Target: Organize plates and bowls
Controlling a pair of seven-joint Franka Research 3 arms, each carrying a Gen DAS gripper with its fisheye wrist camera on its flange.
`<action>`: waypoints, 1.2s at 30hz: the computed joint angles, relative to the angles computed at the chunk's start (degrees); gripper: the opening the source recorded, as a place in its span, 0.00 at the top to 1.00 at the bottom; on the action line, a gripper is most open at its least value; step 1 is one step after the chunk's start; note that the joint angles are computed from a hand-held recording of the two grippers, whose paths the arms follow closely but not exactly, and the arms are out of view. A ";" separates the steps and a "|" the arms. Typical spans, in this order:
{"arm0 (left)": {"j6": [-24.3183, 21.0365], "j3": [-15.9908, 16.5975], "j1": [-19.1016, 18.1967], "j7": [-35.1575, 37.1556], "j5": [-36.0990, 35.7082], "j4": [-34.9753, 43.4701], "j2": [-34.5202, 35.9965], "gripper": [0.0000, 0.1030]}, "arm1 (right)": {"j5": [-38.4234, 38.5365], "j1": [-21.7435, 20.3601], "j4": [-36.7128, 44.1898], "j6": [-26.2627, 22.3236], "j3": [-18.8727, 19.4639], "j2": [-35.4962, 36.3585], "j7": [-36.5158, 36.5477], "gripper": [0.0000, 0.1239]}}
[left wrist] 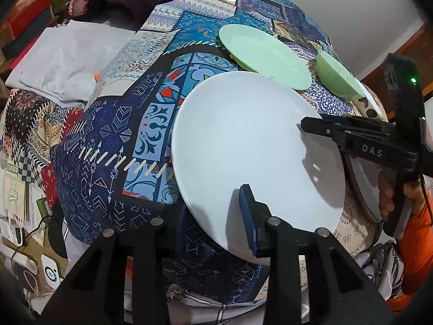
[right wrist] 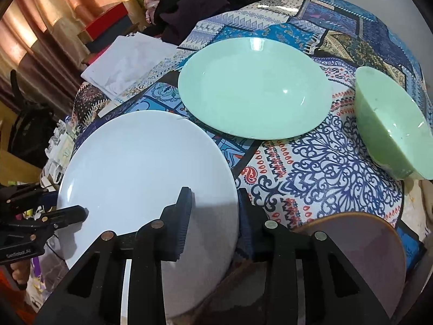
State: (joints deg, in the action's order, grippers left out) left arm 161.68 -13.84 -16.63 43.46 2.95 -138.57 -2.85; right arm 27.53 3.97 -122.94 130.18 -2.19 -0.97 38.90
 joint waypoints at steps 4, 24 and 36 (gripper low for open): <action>1.05 0.21 -0.02 -0.19 -1.48 -0.32 -0.27 0.66 | 1.21 -0.15 -0.82 0.73 -0.20 -1.36 -0.48 0.75; 4.32 0.46 0.37 5.29 -10.03 -0.18 0.68 0.70 | 5.56 0.53 -0.59 1.81 -1.72 -3.73 -5.65 0.91; 2.93 0.45 0.17 3.44 -4.58 -1.38 -0.20 0.66 | -1.14 -1.19 6.41 -3.88 -0.33 4.56 0.15 0.81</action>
